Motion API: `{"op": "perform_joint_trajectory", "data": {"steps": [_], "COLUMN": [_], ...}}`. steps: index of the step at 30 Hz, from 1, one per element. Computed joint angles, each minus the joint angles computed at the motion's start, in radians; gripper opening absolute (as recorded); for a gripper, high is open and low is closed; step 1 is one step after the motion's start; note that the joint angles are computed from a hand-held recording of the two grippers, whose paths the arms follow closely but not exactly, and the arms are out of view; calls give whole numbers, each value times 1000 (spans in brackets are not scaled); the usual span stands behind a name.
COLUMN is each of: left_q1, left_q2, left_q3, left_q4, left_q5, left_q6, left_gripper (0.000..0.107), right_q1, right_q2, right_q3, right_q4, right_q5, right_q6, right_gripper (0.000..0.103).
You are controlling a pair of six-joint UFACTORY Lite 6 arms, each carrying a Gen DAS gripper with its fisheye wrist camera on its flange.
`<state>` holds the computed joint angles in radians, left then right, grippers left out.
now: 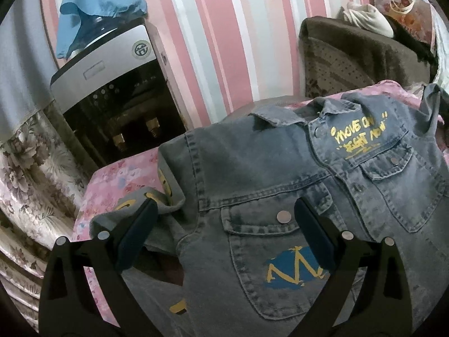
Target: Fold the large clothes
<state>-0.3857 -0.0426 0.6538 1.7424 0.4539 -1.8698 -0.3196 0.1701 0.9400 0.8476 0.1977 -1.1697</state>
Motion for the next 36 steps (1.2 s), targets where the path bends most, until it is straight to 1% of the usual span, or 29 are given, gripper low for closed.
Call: {"op": "perform_joint_trajectory", "data": {"steps": [2,3,6,9,12,15,18,20,21,23,25,27,30,33,35,36], "left_q1": [8,13,33,47,63,91,109,141,153,172,181,189,200,204,201,198], "left_q2": [-10,-17,-27,-30,-5,29,75,105,116,136,142,138,134,141,147,150], "left_q3": [-6,-10,-16,-19,-2,15,37,55,62,73,73,69,67,70,74,77], "left_q4": [22,36,64,113,154,233,256,297,312,330,347,376,413,413,389,371], "left_q5": [-14,-23,-54,-74,-90,-116,-103,-136,-149,-165,-164,-168,-175,-172,-171,-170], "left_q6": [-20,-34,-61,-96,-139,-231,-274,-325,-344,-365,-384,-413,-446,-438,-414,-395], "left_gripper": [97,97,97,97,97,97,97,97,97,97,97,97,97,97,97,97], "right_q1": [-7,-6,-18,27,105,239,332,408,428,493,549,610,647,677,679,685], "right_q2": [10,6,-33,-53,6,76,135,204,206,266,324,377,478,592,613,611], "right_q3": [27,31,51,86,164,246,325,426,435,525,620,701,823,946,941,927], "right_q4": [72,72,135,157,200,208,232,232,232,228,199,152,109,0,-55,-81], "right_q5": [30,44,214,338,431,428,433,436,440,448,449,424,429,421,404,387], "right_q6": [-63,-58,-79,-47,3,83,125,183,199,249,314,382,463,576,600,608], "right_gripper": [15,15,14,14,14,14,13,13,13,13,13,13,13,13,14,16]}}
